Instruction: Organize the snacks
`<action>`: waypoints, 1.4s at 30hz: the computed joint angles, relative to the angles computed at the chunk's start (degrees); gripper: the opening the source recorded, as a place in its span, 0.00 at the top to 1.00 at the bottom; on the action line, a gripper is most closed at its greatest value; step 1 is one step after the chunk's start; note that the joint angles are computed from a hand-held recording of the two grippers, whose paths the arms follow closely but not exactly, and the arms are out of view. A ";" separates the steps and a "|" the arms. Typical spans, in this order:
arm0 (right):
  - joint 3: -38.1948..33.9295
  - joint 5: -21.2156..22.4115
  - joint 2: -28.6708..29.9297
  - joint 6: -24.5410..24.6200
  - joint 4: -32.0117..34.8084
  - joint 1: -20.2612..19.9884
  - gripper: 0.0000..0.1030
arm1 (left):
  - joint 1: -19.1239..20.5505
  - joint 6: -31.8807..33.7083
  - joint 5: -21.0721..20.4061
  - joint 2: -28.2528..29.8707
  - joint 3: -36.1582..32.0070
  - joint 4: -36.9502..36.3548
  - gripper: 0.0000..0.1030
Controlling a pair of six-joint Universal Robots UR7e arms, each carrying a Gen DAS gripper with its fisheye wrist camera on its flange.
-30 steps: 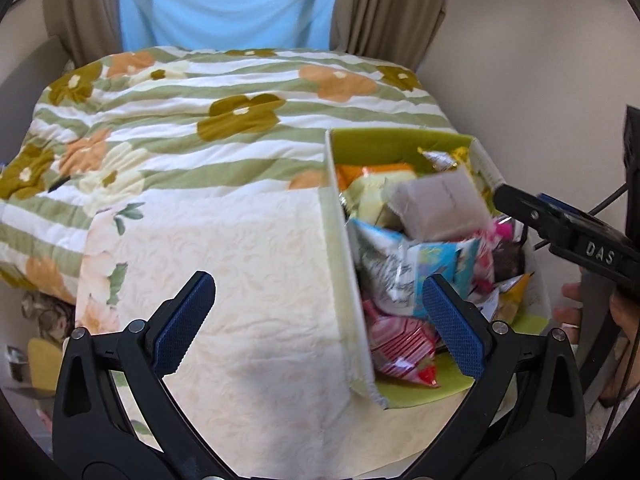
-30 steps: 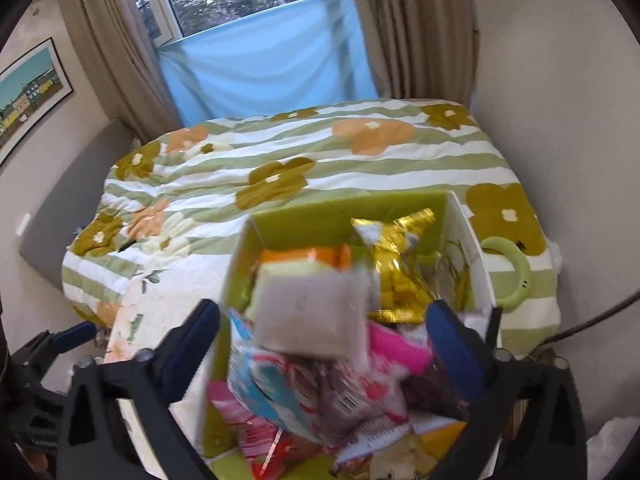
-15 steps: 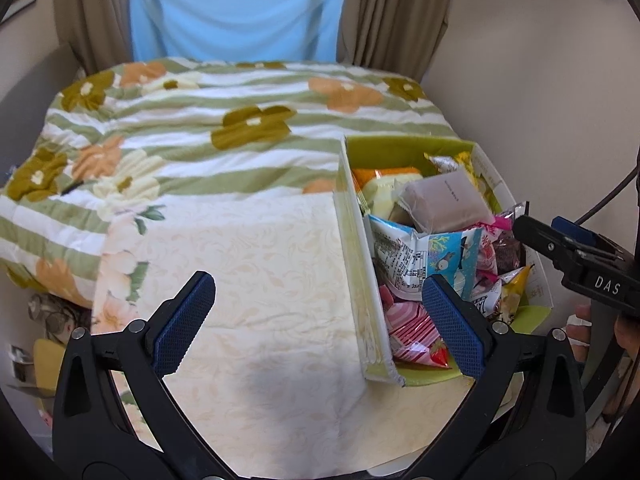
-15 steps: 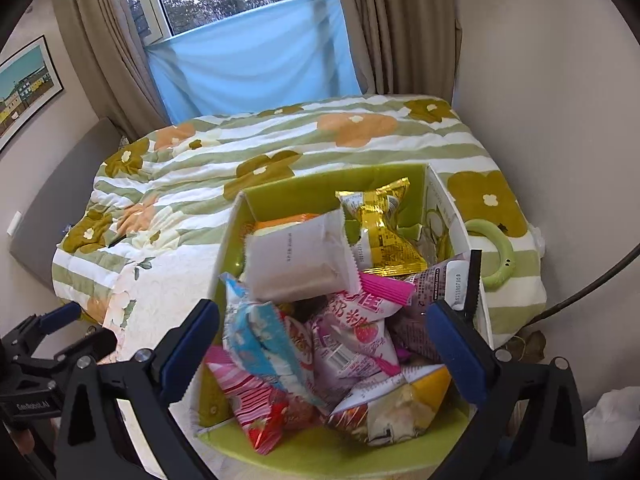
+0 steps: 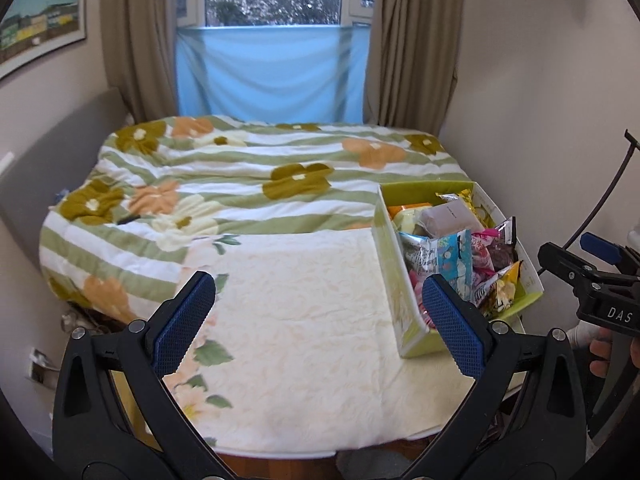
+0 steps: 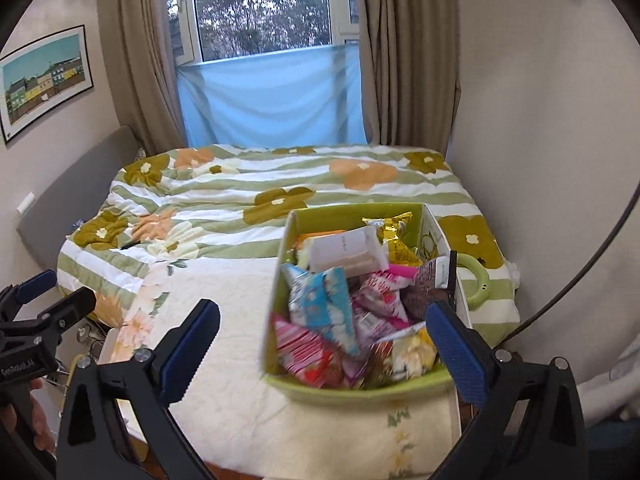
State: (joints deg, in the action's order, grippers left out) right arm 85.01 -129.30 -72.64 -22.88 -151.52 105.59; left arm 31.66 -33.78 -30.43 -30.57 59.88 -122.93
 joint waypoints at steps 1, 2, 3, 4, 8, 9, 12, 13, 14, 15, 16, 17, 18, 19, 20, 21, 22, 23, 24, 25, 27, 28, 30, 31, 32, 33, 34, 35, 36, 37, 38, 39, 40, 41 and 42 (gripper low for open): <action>1.52 -0.54 -0.79 -0.02 -1.16 0.70 0.00 | -0.49 -0.83 0.57 -0.97 1.53 0.04 0.01; 2.36 -0.77 -1.21 -0.12 -1.81 1.03 0.00 | -1.00 -1.49 1.11 -1.89 2.99 -0.04 0.01; 3.43 -1.00 -1.79 -0.17 -2.56 1.46 0.00 | -1.48 -1.88 1.48 -2.78 4.46 -0.34 0.01; 4.55 -1.07 -2.44 -0.15 -3.24 1.87 0.00 | -2.05 -2.30 1.99 -3.75 6.04 -0.49 0.01; 7.58 -1.79 -4.09 -0.72 -5.20 3.10 0.00 | -3.55 -3.35 3.39 -5.82 9.52 -0.73 0.01; 7.97 -1.93 -4.28 -0.81 -5.59 3.38 0.00 | -3.89 -3.32 3.63 -6.16 10.25 -1.35 0.01; 9.35 -2.21 -5.08 -0.89 -6.80 3.81 0.00 | -4.61 -3.32 3.97 -6.67 11.52 -2.34 0.01; 9.61 -2.27 -5.28 -0.74 -7.02 3.88 0.00 | -4.83 -3.45 4.02 -6.76 11.74 -2.28 0.01; 9.94 -2.27 -5.58 -0.71 -7.17 3.84 0.00 | -4.94 -3.41 4.10 -6.75 11.78 -2.28 0.01; 10.09 -2.27 -5.70 -0.67 -7.28 3.83 0.01 | -5.03 -3.27 4.23 -6.73 11.91 -2.52 0.01; 10.38 -2.38 -5.85 -0.57 -7.43 3.93 0.01 | -5.16 -3.21 4.30 -6.81 12.13 -2.71 0.01; 10.46 -2.51 -5.90 -0.49 -7.48 3.97 0.00 | -5.28 -3.16 4.33 -6.84 12.29 -2.90 0.01; 10.89 -2.54 -6.25 -0.45 -7.63 3.98 0.00 | -5.31 -3.12 4.36 -6.79 12.19 -2.92 0.01; 11.01 -2.49 -6.39 -0.37 -7.68 3.96 0.01 | -5.32 -2.94 4.34 -6.67 12.09 -3.13 0.01; 11.27 -2.53 -6.60 -0.26 -7.75 4.03 0.00 | -5.33 -2.88 4.31 -6.52 11.97 -3.16 0.01; 11.26 -2.57 -6.59 -0.33 -7.86 4.02 0.00 | -5.32 -2.83 4.31 -6.39 11.78 -3.09 0.01; 11.34 -2.63 -6.62 -0.49 -7.97 4.01 0.00 | -5.36 -2.77 4.32 -6.27 11.67 -3.05 0.01; 11.39 -2.69 -6.68 -0.45 -8.00 4.06 0.01 | -5.39 -2.63 4.40 -6.29 11.65 -3.05 0.01; 11.36 -2.68 -6.69 -0.42 -7.97 4.05 0.00 | -5.43 -2.55 4.48 -6.24 11.67 -3.09 0.01; 11.37 -2.67 -6.70 -0.44 -7.98 4.01 0.00 | -5.49 -2.62 4.55 -6.28 11.76 -3.00 0.01; 11.31 -2.67 -6.71 -0.31 -7.87 3.98 0.01 | -5.49 -2.47 4.69 -6.12 11.61 -2.87 0.00; 11.25 -2.59 -6.74 -0.37 -7.77 3.91 0.01 | -5.52 -2.46 4.71 -6.07 11.57 -2.83 0.01; 11.30 -2.58 -6.74 -0.56 -7.99 3.92 0.00 | -5.55 -2.33 4.71 -6.01 11.43 -2.83 0.01; 11.30 -2.49 -6.76 -0.59 -8.02 3.88 0.00 | -5.58 -2.30 4.77 -5.99 11.44 -2.81 0.01; 11.46 -2.48 -6.82 -0.55 -8.12 3.89 0.01 | -5.61 -2.33 4.92 -5.85 11.27 -2.64 0.01; 11.46 -2.48 -6.82 -0.55 -8.12 3.89 0.00 | -5.60 -2.33 5.01 -5.72 11.11 -2.48 0.01; 11.48 -2.52 -6.82 -0.59 -8.16 3.88 0.00 | -5.59 -2.35 5.01 -5.61 10.94 -2.40 0.01; 11.44 -2.56 -6.80 -0.52 -8.10 3.90 0.00 | -5.59 -2.25 4.97 -5.57 10.93 -2.59 0.01; 11.44 -2.50 -6.83 -0.50 -8.06 3.84 0.00 | -5.58 -2.22 4.99 -5.53 10.90 -2.65 0.01; 11.42 -2.53 -6.80 -0.54 -8.12 3.88 0.00 | -5.57 -2.15 5.04 -5.45 10.84 -2.75 0.01; 11.40 -2.54 -6.78 -0.58 -8.12 3.87 0.01 | -5.59 -2.16 5.10 -5.37 10.77 -2.77 0.01; 11.43 -2.55 -6.83 -0.63 -8.12 3.83 0.01 | -5.63 -2.15 5.21 -5.29 10.76 -2.83 0.01; 11.43 -2.63 -6.83 -0.60 -8.07 3.85 0.01 | -5.66 -2.15 5.27 -5.35 10.84 -2.84 0.01; 11.46 -2.65 -6.85 -0.52 -8.00 3.86 0.00 | -5.66 -2.08 5.32 -5.26 10.80 -2.96 0.01; 11.33 -2.67 -6.79 -0.51 -7.95 3.88 0.00 | -5.66 -2.05 5.31 -5.18 10.68 -2.94 0.01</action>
State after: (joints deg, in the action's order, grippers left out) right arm 96.34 -131.98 -79.44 -23.39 -159.47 109.46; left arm 26.00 -35.83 -25.13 -35.75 70.56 -125.88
